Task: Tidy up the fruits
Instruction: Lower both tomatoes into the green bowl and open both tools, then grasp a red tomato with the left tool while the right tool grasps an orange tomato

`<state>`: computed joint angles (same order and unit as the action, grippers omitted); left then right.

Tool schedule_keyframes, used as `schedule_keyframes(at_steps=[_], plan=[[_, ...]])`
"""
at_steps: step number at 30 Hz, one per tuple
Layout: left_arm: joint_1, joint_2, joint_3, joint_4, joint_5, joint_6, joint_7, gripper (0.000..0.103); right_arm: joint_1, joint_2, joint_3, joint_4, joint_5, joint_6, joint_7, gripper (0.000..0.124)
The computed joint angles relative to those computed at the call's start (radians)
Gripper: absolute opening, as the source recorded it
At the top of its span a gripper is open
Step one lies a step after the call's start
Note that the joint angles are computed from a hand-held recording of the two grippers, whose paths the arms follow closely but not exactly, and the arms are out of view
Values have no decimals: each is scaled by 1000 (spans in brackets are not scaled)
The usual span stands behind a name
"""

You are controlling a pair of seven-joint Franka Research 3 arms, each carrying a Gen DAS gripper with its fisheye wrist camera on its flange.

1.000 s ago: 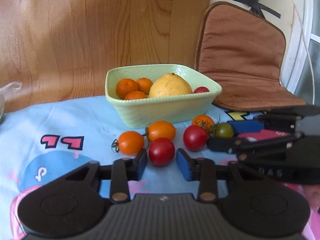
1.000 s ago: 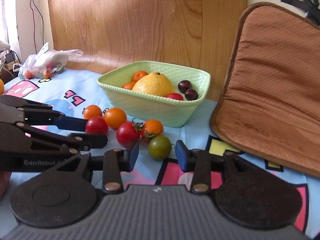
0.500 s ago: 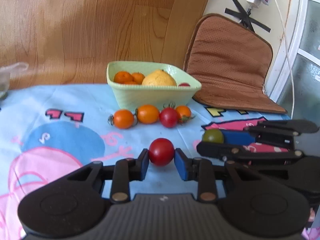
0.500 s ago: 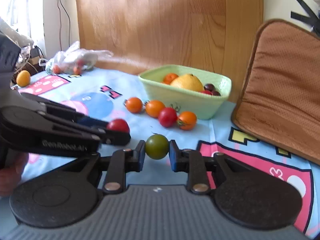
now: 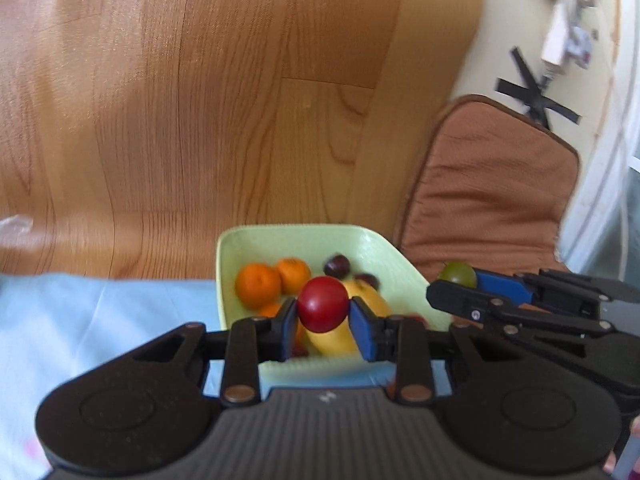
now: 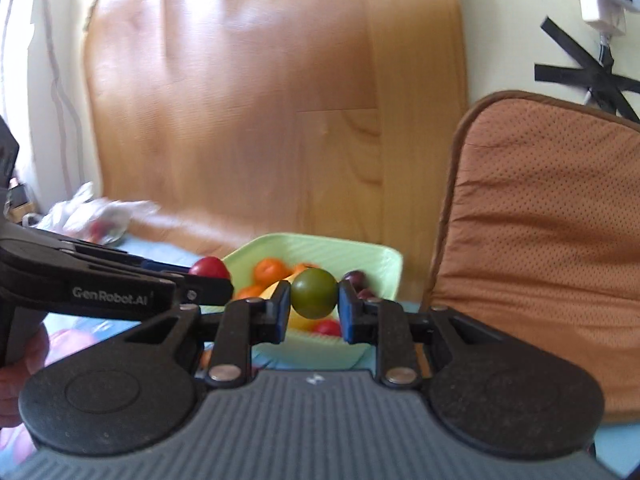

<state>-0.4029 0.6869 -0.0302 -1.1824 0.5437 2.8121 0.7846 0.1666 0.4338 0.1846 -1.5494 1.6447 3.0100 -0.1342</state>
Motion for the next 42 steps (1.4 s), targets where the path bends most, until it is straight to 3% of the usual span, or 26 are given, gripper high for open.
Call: schedule_keyframes(at_steps=[6, 10, 13, 16, 21, 24, 26, 29, 32, 35, 37, 39, 42], plan=[[23, 172, -31, 264, -75, -126, 115, 29, 10, 129, 6, 127, -202, 42, 190, 29], [7, 242, -13, 371, -100, -170, 158, 33, -37, 153, 69, 143, -197, 47, 172, 30], [6, 194, 5, 283, -97, -117, 116, 38, -77, 146, 127, 142, -136, 80, 84, 30], [-2, 85, 34, 114, -61, -35, 39, 38, -95, 107, 132, 118, -51, 66, 35, 30], [-66, -144, 149, -254, 115, 149, -208, 40, -117, -36, 95, -60, 35, -52, 23, 30], [-64, -210, 143, -372, 181, 167, -281, 50, -97, -106, 60, -179, -32, -122, 75, 30], [-54, -220, 119, -396, 211, 138, -296, 53, -59, -128, 39, -229, -75, -115, 57, 30], [-21, -211, 65, -391, 218, 120, -275, 56, 12, -123, 17, -251, -96, -38, -43, 34], [-28, -204, 61, -374, 250, 74, -289, 58, 45, -106, 4, -234, -95, 26, -55, 35], [-33, -219, 64, -399, 295, 133, -331, 58, 37, -98, -8, -211, -35, 27, -58, 46], [-51, -214, 71, -387, 344, 138, -338, 56, 35, -89, -29, -211, -134, -8, 65, 46], [-29, -195, 32, -369, 328, 158, -284, 54, 22, -68, -43, -189, -254, -59, 221, 45], [-23, -154, 1, -322, 292, 142, -179, 53, -33, -43, -46, -142, -397, -242, 368, 45]])
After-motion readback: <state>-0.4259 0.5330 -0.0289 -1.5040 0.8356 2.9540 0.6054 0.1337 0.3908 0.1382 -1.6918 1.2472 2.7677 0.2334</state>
